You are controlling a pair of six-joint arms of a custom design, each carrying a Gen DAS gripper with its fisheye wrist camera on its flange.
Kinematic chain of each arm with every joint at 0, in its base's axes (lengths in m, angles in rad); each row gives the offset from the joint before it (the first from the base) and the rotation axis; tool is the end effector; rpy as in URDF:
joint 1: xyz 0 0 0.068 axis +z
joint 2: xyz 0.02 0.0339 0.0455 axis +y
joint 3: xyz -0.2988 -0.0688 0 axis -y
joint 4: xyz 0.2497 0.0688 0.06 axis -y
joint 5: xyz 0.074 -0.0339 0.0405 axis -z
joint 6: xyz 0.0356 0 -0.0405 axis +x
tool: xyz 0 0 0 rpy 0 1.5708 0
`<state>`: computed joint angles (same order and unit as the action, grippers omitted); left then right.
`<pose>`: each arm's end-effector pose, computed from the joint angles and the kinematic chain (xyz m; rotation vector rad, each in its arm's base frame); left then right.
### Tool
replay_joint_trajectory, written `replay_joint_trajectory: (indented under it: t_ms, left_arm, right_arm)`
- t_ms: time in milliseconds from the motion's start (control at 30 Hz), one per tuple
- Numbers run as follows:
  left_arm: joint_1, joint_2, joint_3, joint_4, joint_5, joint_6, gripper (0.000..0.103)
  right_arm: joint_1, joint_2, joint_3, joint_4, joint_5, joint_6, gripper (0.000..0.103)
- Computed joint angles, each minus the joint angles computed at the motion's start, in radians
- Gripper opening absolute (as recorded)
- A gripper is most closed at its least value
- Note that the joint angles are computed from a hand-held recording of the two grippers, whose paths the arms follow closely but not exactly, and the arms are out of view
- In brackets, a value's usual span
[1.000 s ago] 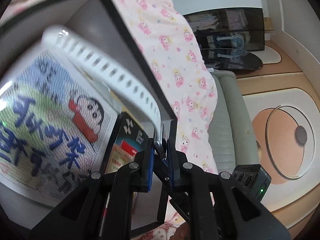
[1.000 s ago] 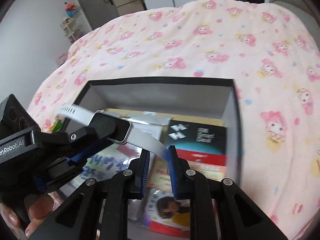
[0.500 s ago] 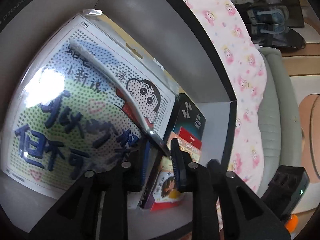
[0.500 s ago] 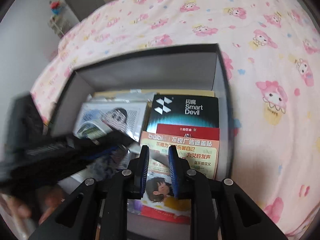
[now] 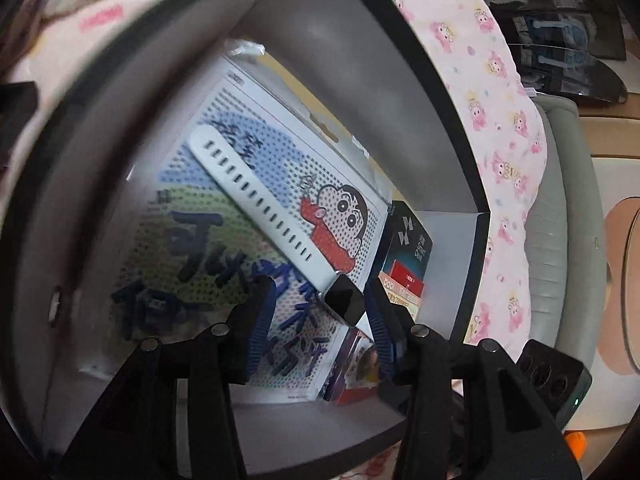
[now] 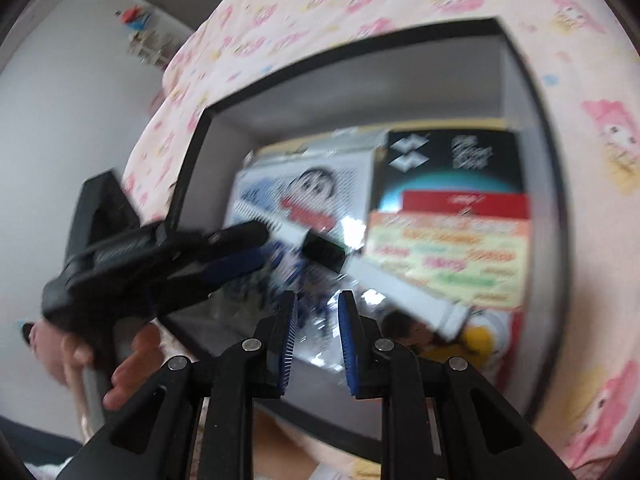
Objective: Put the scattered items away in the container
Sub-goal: 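Lower the smartwatch onto the Shin-chan packet and open the left tool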
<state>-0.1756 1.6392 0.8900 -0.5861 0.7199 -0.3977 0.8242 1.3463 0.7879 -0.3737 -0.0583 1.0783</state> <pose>0.2791 -0.0734 0.1875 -0.1936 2.9042 -1.1469 0.1766 0.1940 0.2354 0.3177 2.6933 0.7760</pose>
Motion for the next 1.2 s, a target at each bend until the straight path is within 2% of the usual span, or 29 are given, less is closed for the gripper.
replay_joint_trajectory:
  t_ms: [267,300,333,400,500,533,667,767,900,1067,1200]
  left_arm:
    - [-0.014,0.037,-0.011,0.135,0.039,-0.071,0.045]
    - [-0.016,0.041,-0.008,0.141,0.036,-0.068,0.038]
    - [-0.052,0.058,0.025,0.150,0.010,-0.099,0.024]
    - [-0.062,0.073,0.046,0.122,-0.010,-0.070,0.012]
    - [-0.072,0.082,0.062,0.098,-0.017,-0.068,0.007]
    - [-0.086,0.094,0.080,0.082,-0.027,-0.070,0.007]
    - [-0.097,0.129,0.149,-0.034,-0.036,0.034,0.007]
    - [-0.122,0.142,0.204,-0.111,-0.087,0.117,0.007]
    - [-0.160,0.191,0.287,-0.189,-0.114,0.193,0.008]
    - [-0.203,0.246,0.348,-0.189,-0.102,0.196,0.008]
    - [-0.237,0.271,0.391,-0.166,-0.131,0.174,0.008]
  right_arm:
    - [-0.034,0.035,-0.046,0.020,-0.021,0.053,0.022]
    - [-0.039,0.031,-0.052,0.030,-0.024,0.060,0.023]
    - [-0.041,0.030,-0.051,0.031,-0.022,0.061,0.023]
    - [-0.041,0.040,-0.041,0.023,-0.004,0.062,0.024]
    - [-0.048,0.058,-0.019,0.004,0.014,0.058,0.024]
    - [-0.056,0.063,-0.011,-0.006,0.016,0.052,0.024]
    - [-0.116,0.090,0.029,-0.045,-0.003,0.010,0.024]
    - [-0.171,0.129,0.087,-0.101,-0.008,-0.047,0.024]
    - [-0.193,0.163,0.165,-0.196,0.085,-0.109,0.025]
    - [-0.149,0.138,0.119,-0.168,0.064,-0.092,0.025]
    - [-0.081,0.142,0.113,-0.184,0.076,-0.113,0.027]
